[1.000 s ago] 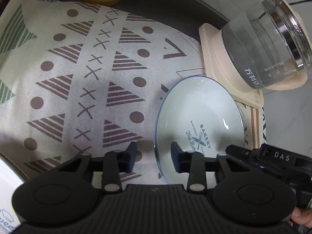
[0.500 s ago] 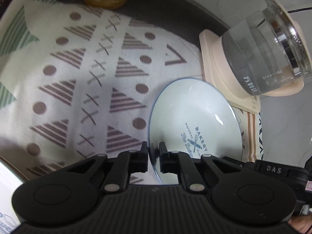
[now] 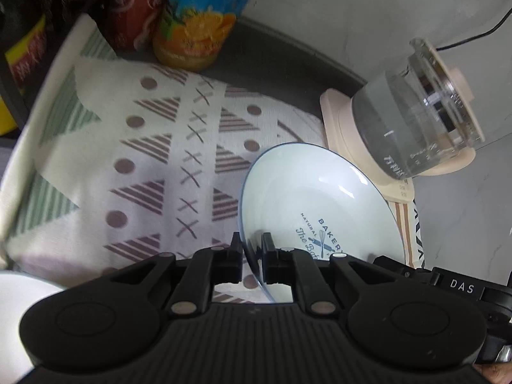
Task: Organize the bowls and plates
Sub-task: 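Carry the 'Bakery' plate onto the 'Sweet' plate stack with both tools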
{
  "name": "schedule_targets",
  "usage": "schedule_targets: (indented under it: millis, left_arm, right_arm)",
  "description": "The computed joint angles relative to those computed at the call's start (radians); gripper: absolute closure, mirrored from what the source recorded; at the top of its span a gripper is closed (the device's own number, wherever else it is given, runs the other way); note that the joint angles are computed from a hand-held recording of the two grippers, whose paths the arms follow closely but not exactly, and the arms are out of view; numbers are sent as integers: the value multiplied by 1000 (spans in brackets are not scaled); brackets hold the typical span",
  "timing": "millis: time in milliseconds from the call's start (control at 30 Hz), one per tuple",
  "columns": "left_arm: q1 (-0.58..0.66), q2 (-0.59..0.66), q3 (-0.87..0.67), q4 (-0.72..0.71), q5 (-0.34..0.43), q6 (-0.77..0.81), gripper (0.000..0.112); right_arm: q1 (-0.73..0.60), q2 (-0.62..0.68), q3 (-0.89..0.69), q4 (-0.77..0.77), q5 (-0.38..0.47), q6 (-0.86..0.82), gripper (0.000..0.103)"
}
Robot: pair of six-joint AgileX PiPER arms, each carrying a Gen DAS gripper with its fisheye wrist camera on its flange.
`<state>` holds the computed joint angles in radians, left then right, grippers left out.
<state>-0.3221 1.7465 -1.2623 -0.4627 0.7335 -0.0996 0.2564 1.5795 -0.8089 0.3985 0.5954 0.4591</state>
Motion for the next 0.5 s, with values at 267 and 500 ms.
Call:
schedule_targets:
  millis: [267, 500]
  left_arm:
    - [93, -83, 48, -37, 32, 110, 103]
    - [196, -146, 102, -86, 79, 237, 103]
  right_arm:
    - [136, -22, -56, -143, -20, 220, 95]
    - [282, -23, -112, -317, -11, 466, 95]
